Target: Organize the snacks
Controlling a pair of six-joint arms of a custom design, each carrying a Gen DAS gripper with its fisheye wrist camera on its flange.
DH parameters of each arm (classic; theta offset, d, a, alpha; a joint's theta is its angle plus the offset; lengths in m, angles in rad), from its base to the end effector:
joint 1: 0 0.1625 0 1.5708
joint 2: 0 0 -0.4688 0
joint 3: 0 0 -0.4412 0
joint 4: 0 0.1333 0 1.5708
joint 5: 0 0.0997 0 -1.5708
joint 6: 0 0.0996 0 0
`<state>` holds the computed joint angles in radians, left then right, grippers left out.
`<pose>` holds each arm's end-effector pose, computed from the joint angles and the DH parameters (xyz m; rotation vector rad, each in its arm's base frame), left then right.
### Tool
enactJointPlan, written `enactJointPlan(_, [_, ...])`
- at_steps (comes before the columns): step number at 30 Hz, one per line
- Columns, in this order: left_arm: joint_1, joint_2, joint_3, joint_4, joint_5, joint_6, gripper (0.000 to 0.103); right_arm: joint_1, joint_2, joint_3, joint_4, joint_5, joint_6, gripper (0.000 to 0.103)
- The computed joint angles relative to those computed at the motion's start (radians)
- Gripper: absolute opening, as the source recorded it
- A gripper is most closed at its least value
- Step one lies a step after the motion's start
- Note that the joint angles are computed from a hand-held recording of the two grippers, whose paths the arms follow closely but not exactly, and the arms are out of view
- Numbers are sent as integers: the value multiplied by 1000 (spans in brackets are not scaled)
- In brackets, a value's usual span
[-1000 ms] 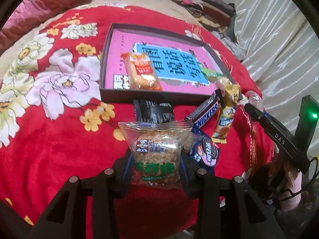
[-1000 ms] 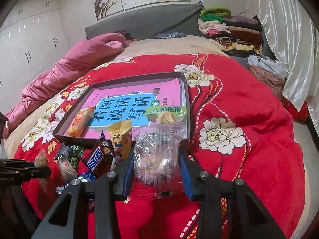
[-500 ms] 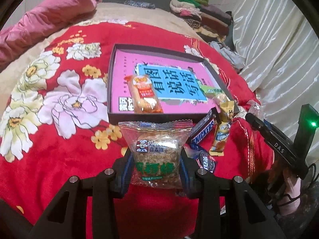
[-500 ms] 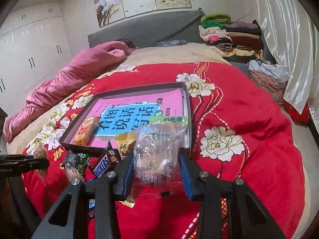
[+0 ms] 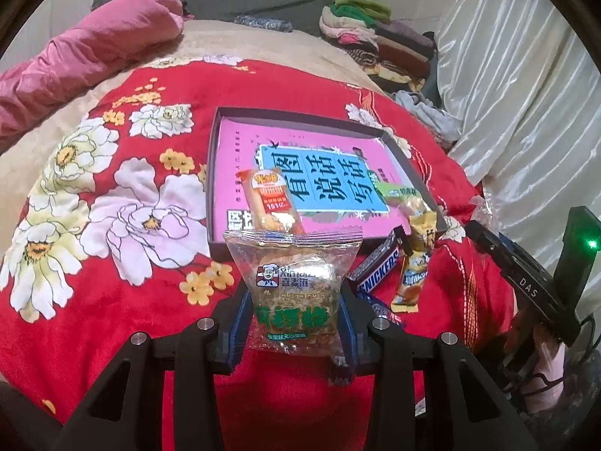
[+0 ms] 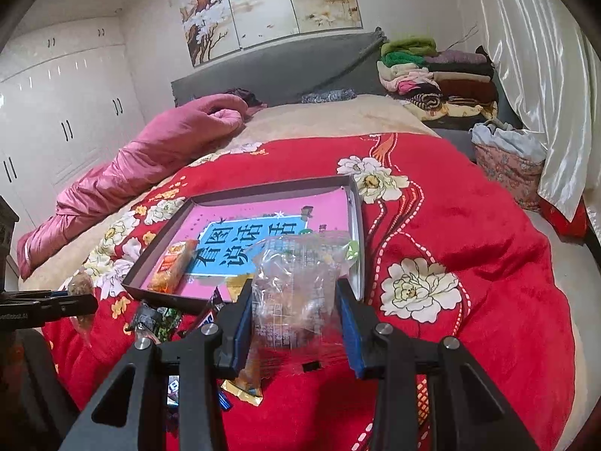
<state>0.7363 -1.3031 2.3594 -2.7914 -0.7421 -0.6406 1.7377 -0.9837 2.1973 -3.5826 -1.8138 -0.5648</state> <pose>-0.1950 -0.4557 0.1804 0.1512 2.4855 -0.8876 0.1996 -0.5269 0.1434 0.7978 -2.4534 1.0030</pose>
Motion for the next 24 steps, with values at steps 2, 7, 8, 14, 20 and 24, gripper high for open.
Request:
enactJointPlan(2, [2,2,-5,-5,7,8,42,0,1,-1,-4,8,0,41])
enactJointPlan(7, [10,9,-20,-19,27,24,42,4,8,-14,2,19,4,41])
enactJointPlan(8, [12,9,-22,-22,28,27,42,5,11,-18,-1,21,3,41])
enactJointPlan(14, [21,22,-41,-46,42,51,42,4,18,-29,-7,36,6,41])
enactJointPlan(20, [32,42,-62,-72,46,78,42,0,21,-38,-14,46,12,41])
enactJointPlan(24, [38,54,-76,-88,44,92,42,-3,20,-43,-12,55,16,41])
